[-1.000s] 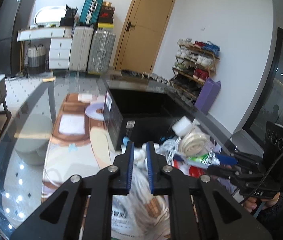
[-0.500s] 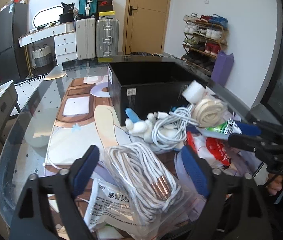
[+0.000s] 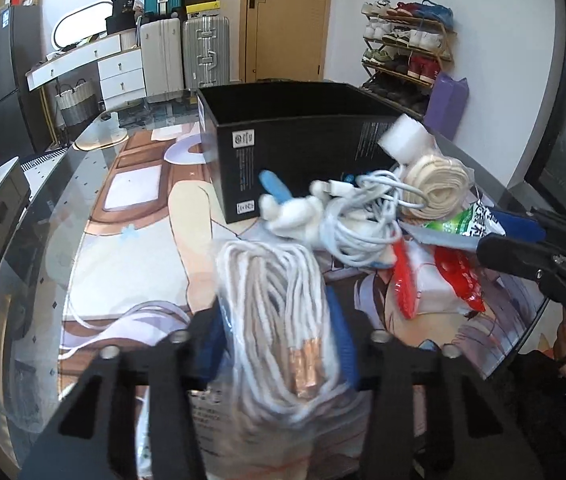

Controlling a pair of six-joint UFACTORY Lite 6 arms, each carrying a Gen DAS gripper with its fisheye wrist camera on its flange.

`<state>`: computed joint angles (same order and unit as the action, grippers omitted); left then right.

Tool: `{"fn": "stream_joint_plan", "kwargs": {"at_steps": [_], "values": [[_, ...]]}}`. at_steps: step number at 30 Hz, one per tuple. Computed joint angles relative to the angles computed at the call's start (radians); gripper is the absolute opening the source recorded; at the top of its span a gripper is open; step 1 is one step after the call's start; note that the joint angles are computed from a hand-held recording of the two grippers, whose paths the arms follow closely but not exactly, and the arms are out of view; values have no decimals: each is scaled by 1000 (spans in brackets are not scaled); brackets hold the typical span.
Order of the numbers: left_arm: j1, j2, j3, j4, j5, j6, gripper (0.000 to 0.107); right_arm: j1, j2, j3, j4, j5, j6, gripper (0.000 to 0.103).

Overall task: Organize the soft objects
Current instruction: 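Lift the cable bag with left gripper while right gripper lifts the green-white packet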

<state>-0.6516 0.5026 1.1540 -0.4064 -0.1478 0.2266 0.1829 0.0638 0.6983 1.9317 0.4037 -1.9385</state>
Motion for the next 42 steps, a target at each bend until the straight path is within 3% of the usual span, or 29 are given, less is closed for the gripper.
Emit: {"fn": "stream_joint_plan", "kwargs": {"at_steps": [31,34,42], "values": [[59,-193,-76,165,-73,-170,38,2,-167,-26,26,-11,-11,39],[60,-179,-48,145,-75,-149,39,-5,-155,0,37,-25,-14,31],[72,-142,-30,223,-71,-224,39,-11,-129,-53,-91,-47,90,33]]}}
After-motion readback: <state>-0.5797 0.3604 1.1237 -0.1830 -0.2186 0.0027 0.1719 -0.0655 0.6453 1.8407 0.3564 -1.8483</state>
